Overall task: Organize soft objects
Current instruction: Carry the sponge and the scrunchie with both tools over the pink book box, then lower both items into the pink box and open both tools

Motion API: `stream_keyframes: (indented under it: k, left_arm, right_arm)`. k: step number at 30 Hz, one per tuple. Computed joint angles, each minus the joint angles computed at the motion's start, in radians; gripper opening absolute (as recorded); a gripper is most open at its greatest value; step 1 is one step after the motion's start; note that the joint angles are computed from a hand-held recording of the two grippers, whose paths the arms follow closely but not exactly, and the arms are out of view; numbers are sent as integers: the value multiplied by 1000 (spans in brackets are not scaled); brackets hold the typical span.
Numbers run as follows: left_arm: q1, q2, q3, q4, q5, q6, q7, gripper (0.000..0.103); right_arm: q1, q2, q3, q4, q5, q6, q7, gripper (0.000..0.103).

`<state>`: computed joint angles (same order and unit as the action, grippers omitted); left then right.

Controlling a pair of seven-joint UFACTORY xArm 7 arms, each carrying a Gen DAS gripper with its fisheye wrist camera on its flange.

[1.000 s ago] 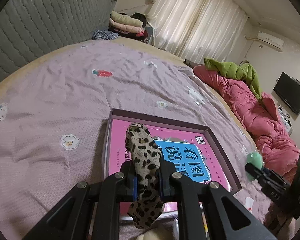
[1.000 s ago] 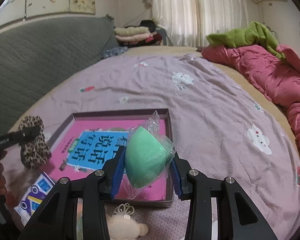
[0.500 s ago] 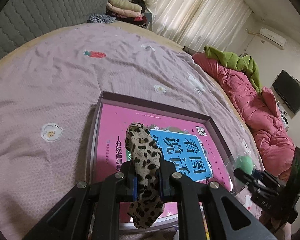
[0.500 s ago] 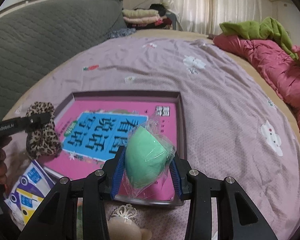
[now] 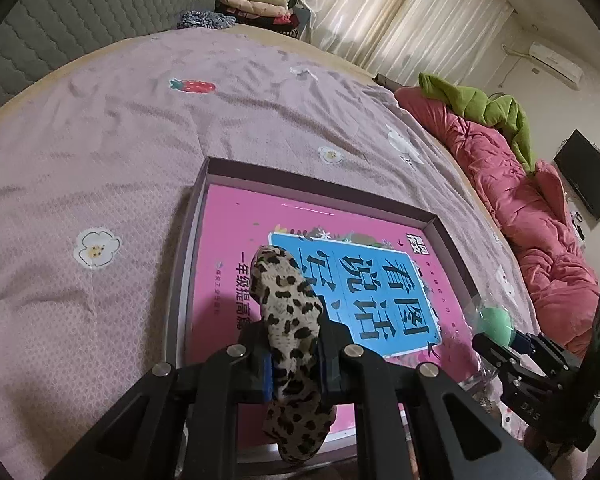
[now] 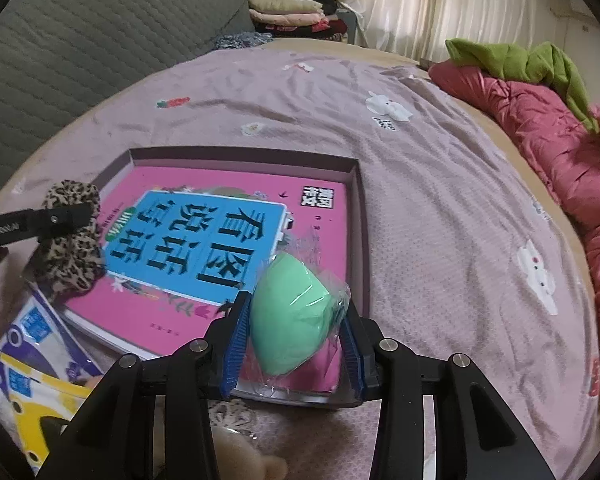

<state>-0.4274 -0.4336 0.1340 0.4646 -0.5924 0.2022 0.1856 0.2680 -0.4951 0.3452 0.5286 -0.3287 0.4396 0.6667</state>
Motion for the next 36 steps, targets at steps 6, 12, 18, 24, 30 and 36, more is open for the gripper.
stream_keyframes:
  k: [6,12,18,24,30,36]
  left_arm:
    - [21,-1,-26,-2,46,1,-29,15]
    - [26,0,-25,3,63,16,-40,15]
    - [55,3,-50,5,101,27,-61,18]
    - [92,7,-83,5,162,31,-108,22]
    - [105,0,-90,-1,200,28,-133,43]
    - [131,-18,-119,-13,269,1,-171,58]
  right_arm:
    - [-11,9,7,3,-22,34,16,44]
    - [4,12,-7,3,-14,38,4,44]
    - [15,9,-18,3,-2,35,-25,47]
    - [11,-2,-7,-1,-8,32,-33,53]
    - [-4,-36,-13,-19,-14,35,-13,61]
    - [-26,-59,2,-29,-20,32,0,61]
